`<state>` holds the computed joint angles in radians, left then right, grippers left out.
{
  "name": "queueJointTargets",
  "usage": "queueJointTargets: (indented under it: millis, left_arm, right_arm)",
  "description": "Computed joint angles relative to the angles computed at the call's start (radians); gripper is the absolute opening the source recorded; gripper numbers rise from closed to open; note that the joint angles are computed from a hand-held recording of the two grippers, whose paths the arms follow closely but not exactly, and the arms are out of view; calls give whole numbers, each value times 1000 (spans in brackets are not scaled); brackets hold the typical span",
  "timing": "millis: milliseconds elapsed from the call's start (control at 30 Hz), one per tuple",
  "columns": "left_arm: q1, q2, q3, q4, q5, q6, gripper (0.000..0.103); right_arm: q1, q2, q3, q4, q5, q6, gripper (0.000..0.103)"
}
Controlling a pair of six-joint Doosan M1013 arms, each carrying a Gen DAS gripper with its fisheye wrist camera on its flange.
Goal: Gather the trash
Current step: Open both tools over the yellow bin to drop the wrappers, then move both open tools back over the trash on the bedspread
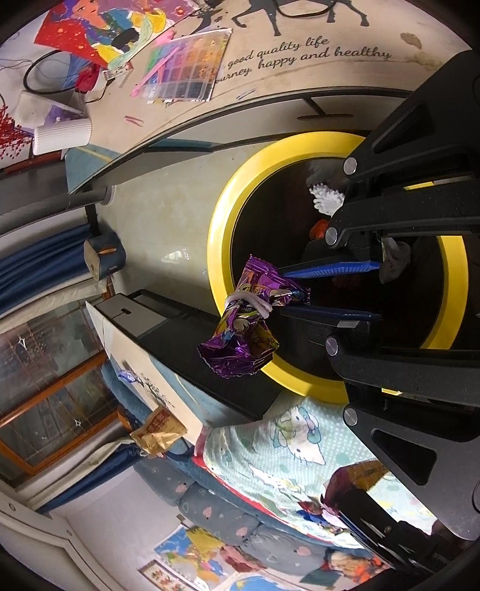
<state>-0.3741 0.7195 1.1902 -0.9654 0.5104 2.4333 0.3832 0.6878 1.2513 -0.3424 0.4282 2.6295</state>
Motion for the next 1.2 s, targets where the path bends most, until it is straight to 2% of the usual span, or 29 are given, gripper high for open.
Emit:
queueJointTargets:
  millis: [100,167,200,233,267,333,433,633,900,1067,1200]
  left_arm:
    - [-2,17,-23,14,9,-13,19]
    - [-3,20,-25,11,-7,4,36]
    - [-3,20,-23,7,-22,11,65]
    - [-2,19,-21,-2,-30,15,90]
    - [2,20,-23,-7,-27,8,96]
    - [5,14,-13,11,-47,-24,96]
    - [3,-10,33,33,-125,-31,96]
    - [10,-33,77,44,-160,-65,96]
    - [28,-66,128,-50,-216,6,96]
    - [37,-85,152,-61,-258,1,96]
    - [47,-105,180,-139,-298,60,96]
  right_arm:
    - [-5,3,1,26,9,-12,13]
    - [-8,5,-3,42,26,-17,26]
    - [-8,7,-6,43,38,-12,37]
    - [-6,8,-7,21,51,12,44]
    - [-2,8,-7,-27,64,60,45]
    - [2,10,-12,-57,83,87,51]
    - [6,9,-11,-105,82,140,57]
    - [23,14,-27,-141,67,136,63]
    - [48,16,-51,-190,60,118,71]
    - [61,17,-64,-194,46,83,72]
    - [70,18,-72,-188,30,56,72]
